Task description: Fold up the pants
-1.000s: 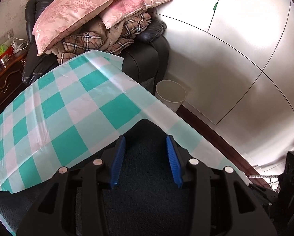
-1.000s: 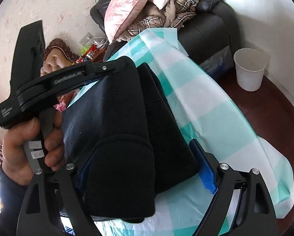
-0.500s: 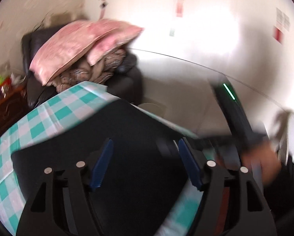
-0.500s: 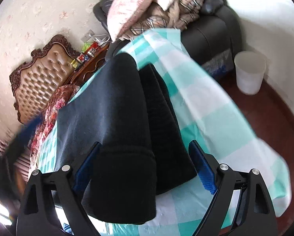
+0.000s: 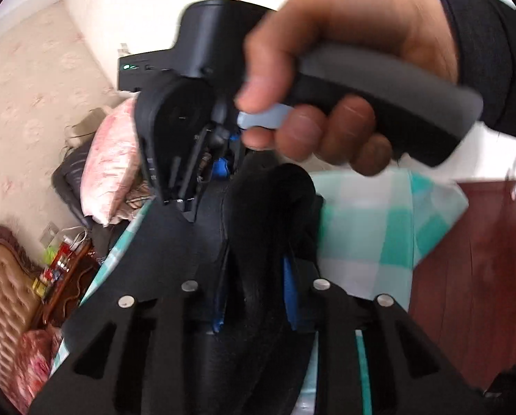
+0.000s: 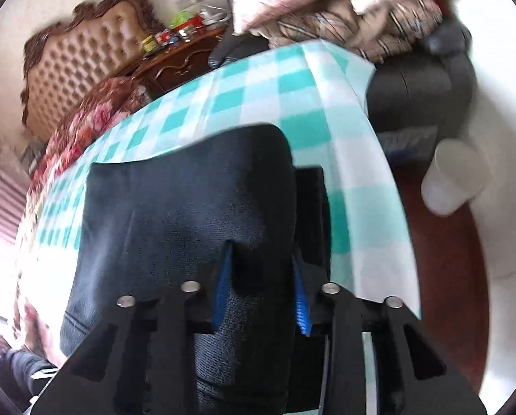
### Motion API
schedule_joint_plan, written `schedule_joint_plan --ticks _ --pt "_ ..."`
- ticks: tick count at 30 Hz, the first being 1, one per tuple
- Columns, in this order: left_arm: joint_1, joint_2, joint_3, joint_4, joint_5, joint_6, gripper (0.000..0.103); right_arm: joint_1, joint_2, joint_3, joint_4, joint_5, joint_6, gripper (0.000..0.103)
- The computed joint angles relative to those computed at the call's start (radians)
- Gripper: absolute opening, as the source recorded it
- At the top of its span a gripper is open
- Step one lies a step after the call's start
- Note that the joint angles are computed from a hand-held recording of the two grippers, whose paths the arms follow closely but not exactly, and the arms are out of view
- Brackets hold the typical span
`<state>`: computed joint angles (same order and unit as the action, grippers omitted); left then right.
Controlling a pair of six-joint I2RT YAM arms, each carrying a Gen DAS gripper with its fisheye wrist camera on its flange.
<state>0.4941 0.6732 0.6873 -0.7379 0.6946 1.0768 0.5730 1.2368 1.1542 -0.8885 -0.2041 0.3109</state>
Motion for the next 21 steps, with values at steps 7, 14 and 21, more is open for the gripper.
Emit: schedule_joint_plan --ticks 7,14,21 --pt "-0.095 0.030 -0.004 0.090 -0.088 -0.102 0.026 0.042 0.054 0.044 -0.009 0.103 0.001 0.026" --pt "-0.068 0.067 -0.004 0.007 -0.024 -0.046 0.042 0.064 -0.023 -0.116 0.081 0.164 0.036 0.027" --pt "0.348 0.424 0.365 -0.502 0.346 0.147 0.035 0.118 -0.043 -0.134 0.091 0.262 0.046 0.028"
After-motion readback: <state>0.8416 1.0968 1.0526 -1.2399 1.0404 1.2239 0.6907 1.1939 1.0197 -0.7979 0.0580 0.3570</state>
